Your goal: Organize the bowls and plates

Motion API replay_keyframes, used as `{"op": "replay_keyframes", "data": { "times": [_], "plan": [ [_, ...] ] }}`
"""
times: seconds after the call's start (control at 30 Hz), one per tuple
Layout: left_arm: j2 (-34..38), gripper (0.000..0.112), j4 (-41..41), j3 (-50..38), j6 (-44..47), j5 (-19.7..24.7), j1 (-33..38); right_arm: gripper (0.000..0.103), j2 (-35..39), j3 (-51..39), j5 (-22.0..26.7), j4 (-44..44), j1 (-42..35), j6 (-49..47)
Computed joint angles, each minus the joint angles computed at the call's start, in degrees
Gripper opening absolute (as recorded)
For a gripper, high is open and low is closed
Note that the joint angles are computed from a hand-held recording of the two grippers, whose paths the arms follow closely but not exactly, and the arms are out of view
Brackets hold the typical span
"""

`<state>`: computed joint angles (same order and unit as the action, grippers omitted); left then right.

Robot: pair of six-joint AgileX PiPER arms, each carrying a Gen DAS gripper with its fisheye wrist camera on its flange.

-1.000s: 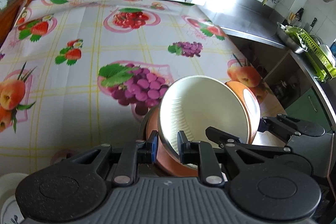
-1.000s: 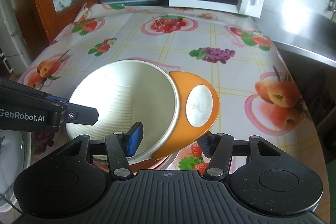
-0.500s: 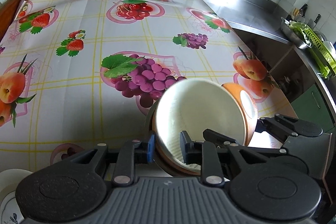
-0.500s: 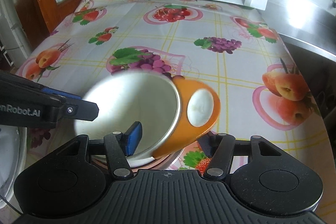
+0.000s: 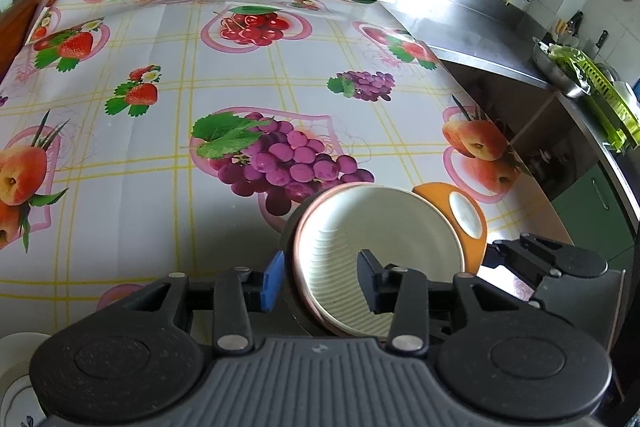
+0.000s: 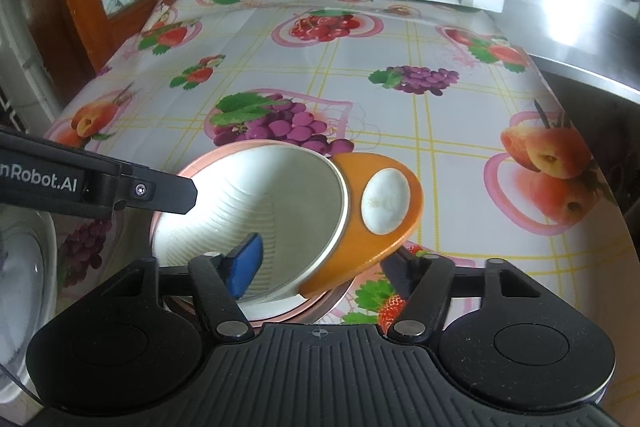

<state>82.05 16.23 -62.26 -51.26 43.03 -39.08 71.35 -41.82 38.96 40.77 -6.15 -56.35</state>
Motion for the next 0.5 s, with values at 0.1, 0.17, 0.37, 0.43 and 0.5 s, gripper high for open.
{"op": "replay_keyframes", "data": {
  "times": [0.1, 0.17, 0.37, 0.43, 0.5],
  "plan": [
    [-0.63, 0.049, 0.13, 0.81, -0.21, -0.54, 0.82, 0.073, -0.86, 0.45, 1.94, 2.75, -2.36, -2.1],
    [-0.91, 0.05, 0.05, 1.27, -0.32, -0.94, 1.59, 0.074, -1.21, 0.48, 3.2, 3.75, -3.63, -3.13],
    [-0.79, 0.05, -0.93, 2.05, -0.08, -2.39, 4.5, 0.075, -2.43, 0.94, 6.01, 6.1, -8.34, -5.74],
    [-0.54, 0.051, -1.72, 2.09, 0.47, -2.78, 5.41, 0.076, -2.79, 1.23, 7.01, 7.27, -10.35, -6.78],
    [-0.18, 0.053, -2.42, 2.18, 1.09, -3.39, 6.31, 0.077, -3.09, 1.45, 8.35, 8.62, -12.54, -8.01]
  ]
}}
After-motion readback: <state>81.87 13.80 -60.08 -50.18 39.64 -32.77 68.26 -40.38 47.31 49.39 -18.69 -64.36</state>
